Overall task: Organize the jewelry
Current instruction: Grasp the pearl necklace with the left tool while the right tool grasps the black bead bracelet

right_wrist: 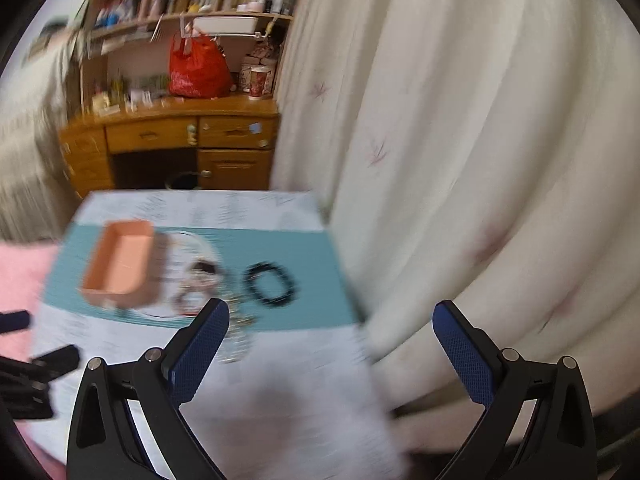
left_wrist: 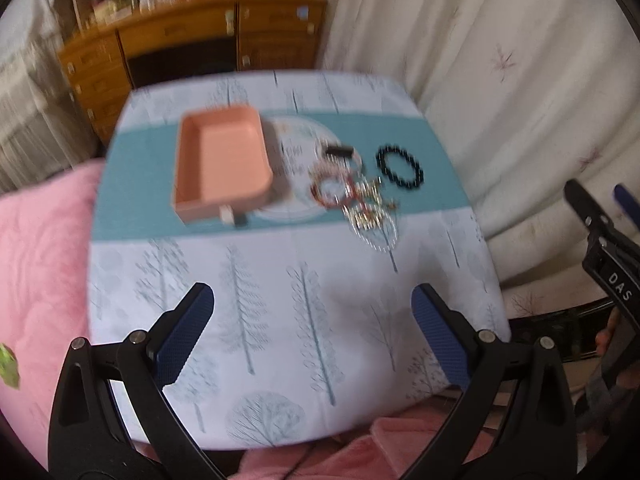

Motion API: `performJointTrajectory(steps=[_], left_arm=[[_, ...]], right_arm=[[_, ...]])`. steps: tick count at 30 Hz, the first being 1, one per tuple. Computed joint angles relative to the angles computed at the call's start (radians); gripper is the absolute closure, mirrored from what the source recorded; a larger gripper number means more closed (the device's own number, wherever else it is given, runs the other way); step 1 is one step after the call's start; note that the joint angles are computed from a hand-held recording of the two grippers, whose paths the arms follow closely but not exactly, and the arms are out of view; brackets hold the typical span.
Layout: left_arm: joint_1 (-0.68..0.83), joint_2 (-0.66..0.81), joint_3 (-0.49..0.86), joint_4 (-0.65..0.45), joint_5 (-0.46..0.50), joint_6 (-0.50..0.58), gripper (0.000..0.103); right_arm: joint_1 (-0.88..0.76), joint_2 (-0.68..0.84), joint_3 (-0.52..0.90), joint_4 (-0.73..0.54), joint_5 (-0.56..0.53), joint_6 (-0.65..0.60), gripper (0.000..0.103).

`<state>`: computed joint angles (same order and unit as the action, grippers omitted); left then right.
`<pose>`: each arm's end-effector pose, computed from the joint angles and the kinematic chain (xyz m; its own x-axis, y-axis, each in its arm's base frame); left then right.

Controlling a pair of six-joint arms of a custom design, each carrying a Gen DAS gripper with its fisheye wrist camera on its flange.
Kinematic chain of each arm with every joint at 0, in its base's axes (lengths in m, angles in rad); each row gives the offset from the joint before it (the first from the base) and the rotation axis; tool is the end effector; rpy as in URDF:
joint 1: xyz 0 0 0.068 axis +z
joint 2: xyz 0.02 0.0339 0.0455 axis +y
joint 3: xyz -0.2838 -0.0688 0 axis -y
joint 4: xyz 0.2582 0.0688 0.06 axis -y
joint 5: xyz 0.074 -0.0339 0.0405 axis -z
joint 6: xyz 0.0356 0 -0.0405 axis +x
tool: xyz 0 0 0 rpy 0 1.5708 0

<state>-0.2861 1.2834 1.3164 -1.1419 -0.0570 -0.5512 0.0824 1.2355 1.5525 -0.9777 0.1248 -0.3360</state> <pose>0.2351 -0.0670 0.3561 -0.8664 -0.2901 -0.4064 -0.2305 0.9544 -0.1899 0.2391 0.0153 0.4519 -0.5828 -0.3764 -0.7202 -0.1863 0.9245 -0.3324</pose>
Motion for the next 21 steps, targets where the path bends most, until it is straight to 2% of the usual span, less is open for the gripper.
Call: performJointTrajectory(steps=[4, 7, 10, 13, 15, 16, 19, 21], left_arm=[[0.001, 0.098, -0.011, 0.040, 0.019, -0.049, 0.005], [-0.011, 0.200, 0.000, 0.080, 0.020, -0.112, 0.006], [-0.025, 0.301, 0.012, 0.133, 0.023, -0.194, 0.018], [-0.049, 0.406, 0.045, 0.181, 0.023, -0.295, 0.030], [-0.070, 0.460, 0.054, 0.233, 0.007, -0.359, 0.034], [-0.081, 0.493, 0.066, 0.255, -0.004, -0.386, 0.038], [-0.105, 0.562, 0.089, 0.317, -0.038, -0.423, 0.053], [-0.116, 0.600, 0.104, 0.339, -0.063, -0.431, 0.055]], right_arm=[[-0.016, 0.035, -0.050, 0.183, 0.048, -0.205, 0.000], [-0.049, 0.092, -0.109, 0.349, -0.002, -0.348, 0.000], [-0.067, 0.211, -0.119, 0.448, -0.071, -0.430, 0.000], [-0.066, 0.343, -0.102, 0.472, -0.147, -0.441, 0.000], [-0.095, 0.468, -0.046, 0.466, -0.252, -0.441, 0.000], [-0.075, 0.499, -0.057, 0.486, -0.256, -0.425, 0.000], [-0.099, 0.685, 0.076, 0.410, -0.384, -0.395, 0.000], [-0.109, 0.797, 0.177, 0.359, -0.447, -0.345, 0.000]])
